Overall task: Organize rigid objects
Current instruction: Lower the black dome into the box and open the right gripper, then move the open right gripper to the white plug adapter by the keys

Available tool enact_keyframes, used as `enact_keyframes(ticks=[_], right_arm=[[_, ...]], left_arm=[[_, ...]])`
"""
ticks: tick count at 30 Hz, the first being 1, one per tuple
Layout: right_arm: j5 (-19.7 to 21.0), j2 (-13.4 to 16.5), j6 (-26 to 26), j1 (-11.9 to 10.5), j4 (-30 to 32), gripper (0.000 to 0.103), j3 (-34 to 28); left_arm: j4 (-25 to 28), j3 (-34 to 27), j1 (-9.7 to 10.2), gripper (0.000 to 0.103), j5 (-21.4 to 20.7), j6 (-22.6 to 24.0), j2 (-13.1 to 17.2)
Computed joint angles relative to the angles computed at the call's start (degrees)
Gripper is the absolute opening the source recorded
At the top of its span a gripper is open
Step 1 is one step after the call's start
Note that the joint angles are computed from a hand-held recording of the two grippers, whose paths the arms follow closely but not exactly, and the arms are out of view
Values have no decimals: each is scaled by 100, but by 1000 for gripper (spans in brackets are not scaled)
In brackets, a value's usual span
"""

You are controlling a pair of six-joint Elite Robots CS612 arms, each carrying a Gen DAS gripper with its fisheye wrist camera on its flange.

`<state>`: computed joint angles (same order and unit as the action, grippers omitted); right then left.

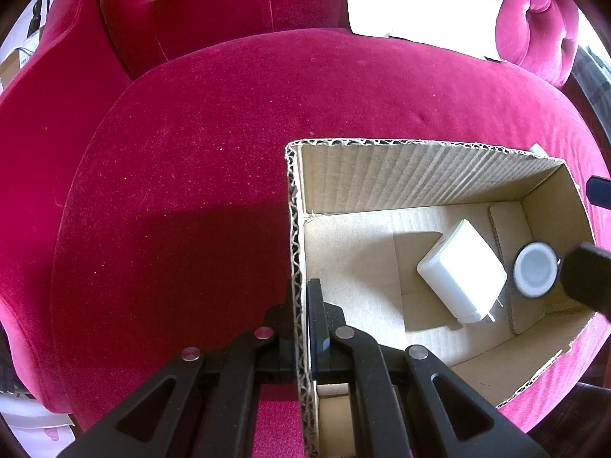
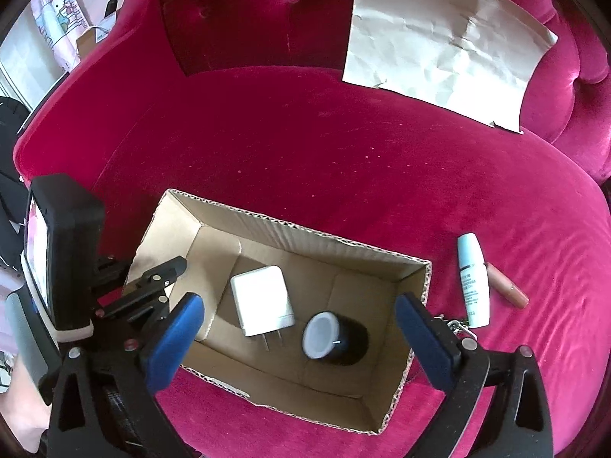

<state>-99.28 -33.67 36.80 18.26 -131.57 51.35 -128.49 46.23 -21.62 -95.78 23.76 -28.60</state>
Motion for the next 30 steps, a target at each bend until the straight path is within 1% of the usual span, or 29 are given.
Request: enact_keyframes(ticks=[9, 19, 30], right_arm=[[-127, -143, 67, -6, -200, 102, 209], [-205, -345, 148, -36, -338, 102, 524], [-397, -707, 323, -115, -523, 102, 1125]], left_arm=[[-202, 169, 1, 3, -18, -7, -66], [-234, 197, 14, 3, -48, -1, -76], [-191, 146, 16, 3, -41, -11, -55]])
